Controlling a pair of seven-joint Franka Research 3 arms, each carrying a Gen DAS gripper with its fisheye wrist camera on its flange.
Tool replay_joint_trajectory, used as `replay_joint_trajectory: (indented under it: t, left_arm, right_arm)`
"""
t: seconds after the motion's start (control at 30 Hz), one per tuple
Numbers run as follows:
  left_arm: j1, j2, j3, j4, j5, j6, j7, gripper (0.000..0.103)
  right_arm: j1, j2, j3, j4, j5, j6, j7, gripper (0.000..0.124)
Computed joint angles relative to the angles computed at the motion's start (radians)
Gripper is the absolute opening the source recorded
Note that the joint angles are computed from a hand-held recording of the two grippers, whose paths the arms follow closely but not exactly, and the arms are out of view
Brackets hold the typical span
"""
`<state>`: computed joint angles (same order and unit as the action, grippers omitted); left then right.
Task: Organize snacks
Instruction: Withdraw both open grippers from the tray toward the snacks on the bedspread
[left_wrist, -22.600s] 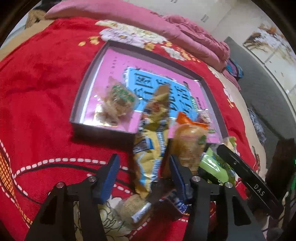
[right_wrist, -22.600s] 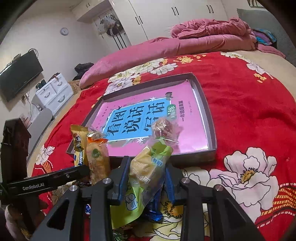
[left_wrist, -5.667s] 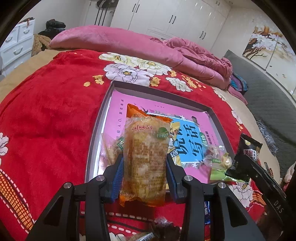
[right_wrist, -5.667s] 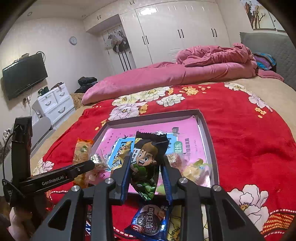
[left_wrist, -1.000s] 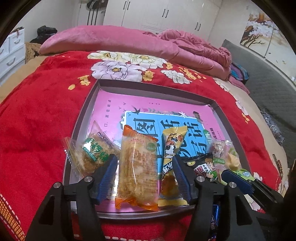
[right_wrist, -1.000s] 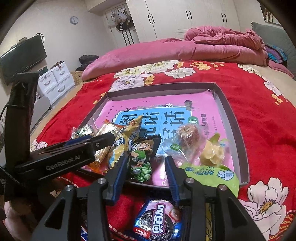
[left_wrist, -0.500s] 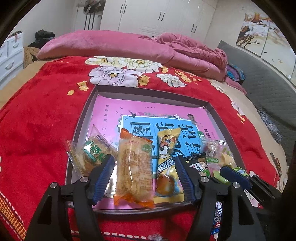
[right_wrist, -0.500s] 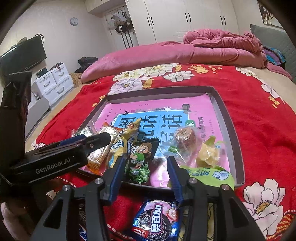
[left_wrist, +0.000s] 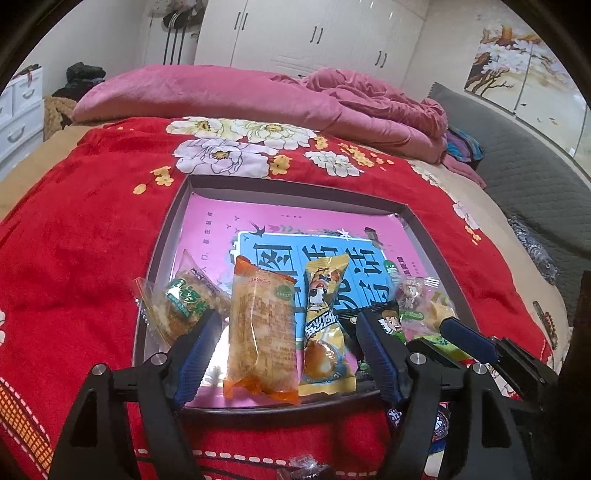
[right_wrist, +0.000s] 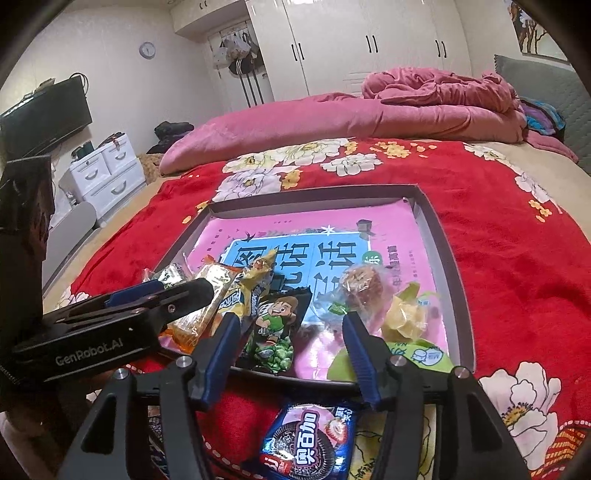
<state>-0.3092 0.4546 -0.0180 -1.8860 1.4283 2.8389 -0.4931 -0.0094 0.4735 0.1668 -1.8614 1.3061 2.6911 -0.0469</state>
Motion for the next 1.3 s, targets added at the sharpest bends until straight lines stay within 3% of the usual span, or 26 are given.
replay_joint_trajectory:
  t: [0.37, 0.77, 0.97, 1.3]
  left_arm:
    - [0.010, -0.020, -0.007, -0.029, -0.033, -0.004, 0.009, 0.079]
    - [0.032, -0.078, -0.022, -0.093, 0.046, -0.015, -0.118, 0.079]
    - [0.038, -0.099, -0.041, -0.117, 0.027, -0.055, -0.100, 0.079]
    - [0.053, -0.121, -0.051, -0.146, 0.032, -0.054, -0.120, 0.079]
  right_arm:
    - [-0.007, -0.004, -0.002, 0.002, 0.033, 0.005, -0.012, 0.063]
    - [-0.017, -0.011, -0.008, 0.002, 0.055, -0.020, -0.016, 0.071]
    - [-0.012, -0.018, -0.015, -0.003, 0.065, -0.019, -0.025, 0.073]
    - [-0.020, -0.027, -0.026, -0.007, 0.088, -0.030, -0.030, 0.076]
